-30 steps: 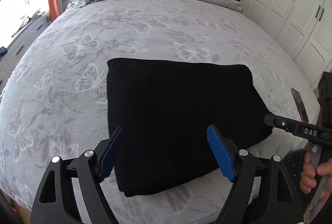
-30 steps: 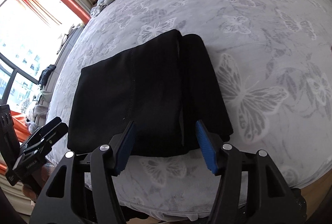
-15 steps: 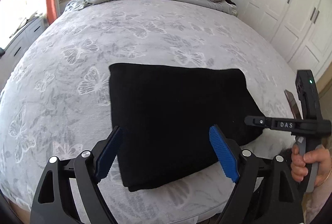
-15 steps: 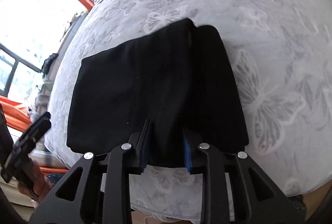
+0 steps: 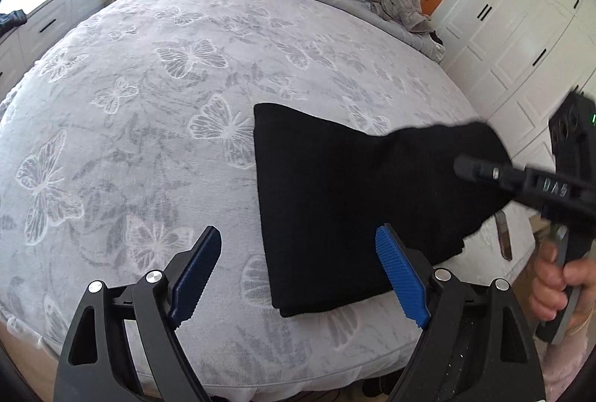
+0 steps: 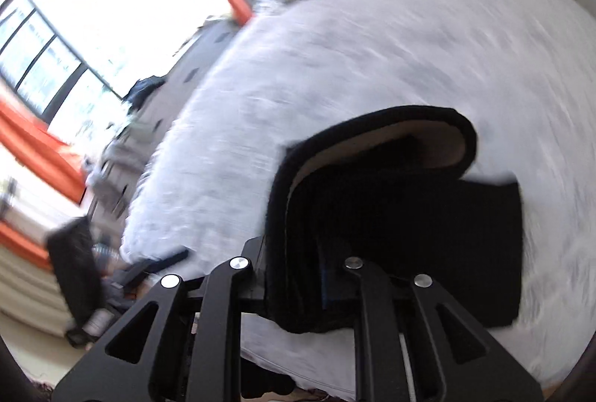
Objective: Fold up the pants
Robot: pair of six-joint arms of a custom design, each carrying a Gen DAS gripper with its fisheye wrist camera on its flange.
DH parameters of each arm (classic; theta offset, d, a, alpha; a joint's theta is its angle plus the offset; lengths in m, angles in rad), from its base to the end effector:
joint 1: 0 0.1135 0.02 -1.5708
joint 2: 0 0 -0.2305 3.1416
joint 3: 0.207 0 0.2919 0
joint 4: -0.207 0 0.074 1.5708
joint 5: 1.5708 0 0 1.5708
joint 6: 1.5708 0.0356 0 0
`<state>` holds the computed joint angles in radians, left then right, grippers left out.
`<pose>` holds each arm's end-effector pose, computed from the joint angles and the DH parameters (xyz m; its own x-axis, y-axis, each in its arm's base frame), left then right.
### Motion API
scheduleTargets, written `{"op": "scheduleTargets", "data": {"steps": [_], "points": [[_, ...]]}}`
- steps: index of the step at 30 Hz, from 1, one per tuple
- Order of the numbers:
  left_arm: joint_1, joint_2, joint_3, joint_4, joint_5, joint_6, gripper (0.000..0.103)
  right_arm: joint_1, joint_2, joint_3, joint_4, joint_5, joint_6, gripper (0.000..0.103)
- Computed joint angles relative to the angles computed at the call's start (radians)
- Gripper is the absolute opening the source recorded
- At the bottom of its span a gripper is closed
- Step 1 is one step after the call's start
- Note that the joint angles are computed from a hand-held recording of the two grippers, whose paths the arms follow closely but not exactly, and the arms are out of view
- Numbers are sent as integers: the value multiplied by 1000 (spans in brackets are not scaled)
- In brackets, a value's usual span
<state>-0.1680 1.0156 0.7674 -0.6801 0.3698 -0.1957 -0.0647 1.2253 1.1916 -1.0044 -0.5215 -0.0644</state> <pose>0.2487 -0.0552 0.2115 -0.8461 -0.0404 -0.5315 0.2089 0.8922 -0.4004 0.2833 -0.0006 0.2904 -0.8452 -0.0011 -0.5344 -0.2513 0.8834 0.3956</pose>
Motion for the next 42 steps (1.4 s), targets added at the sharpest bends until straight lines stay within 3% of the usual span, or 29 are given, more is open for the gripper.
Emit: {"op": "scheduleTargets", "data": {"steps": [2, 9, 15, 18, 21, 24, 25, 27, 29, 30, 31, 33, 35, 42], "points": [[30, -49, -19, -33, 70, 32, 82, 149, 45, 109, -9, 34, 45, 16], [90, -303, -139, -116, 141, 143, 84, 522, 301, 473, -79, 188, 94, 16], [131, -374, -187, -142, 131, 163, 86, 595, 353, 459, -89, 272, 60, 16], [127, -357, -183, -133, 123, 152, 86, 518, 307, 483, -115, 241, 25, 16], [105, -342, -175, -112, 123, 135, 86, 326, 166, 413, -118, 145, -8, 16], [79, -311, -156, -94, 142, 124, 86, 14, -11, 195, -108, 69, -120, 17], [59, -297, -151, -78, 140, 112, 86, -107, -42, 101, -100, 60, -185, 23], [-4, -250, -134, -36, 90, 67, 86, -274, -59, -80, -29, 171, -281, 46], [-82, -185, -108, 2, 18, 27, 86, -384, -31, -223, 100, 400, -274, 50], [-118, -149, -92, 22, -15, 5, 86, -449, -2, -232, 99, 344, -292, 50], [-157, -108, -75, 45, -46, -17, 86, -528, 30, -221, 73, 205, -311, 50], [-219, -27, -37, 84, -103, -52, 86, -563, 56, -191, 50, 79, -319, 50], [-280, 68, 7, 120, -173, -97, 86, -512, 69, -166, 90, 83, -302, 50], [-396, 324, 146, 173, -378, -177, 86, -364, 330, -53, 233, 114, -189, 55]]}}
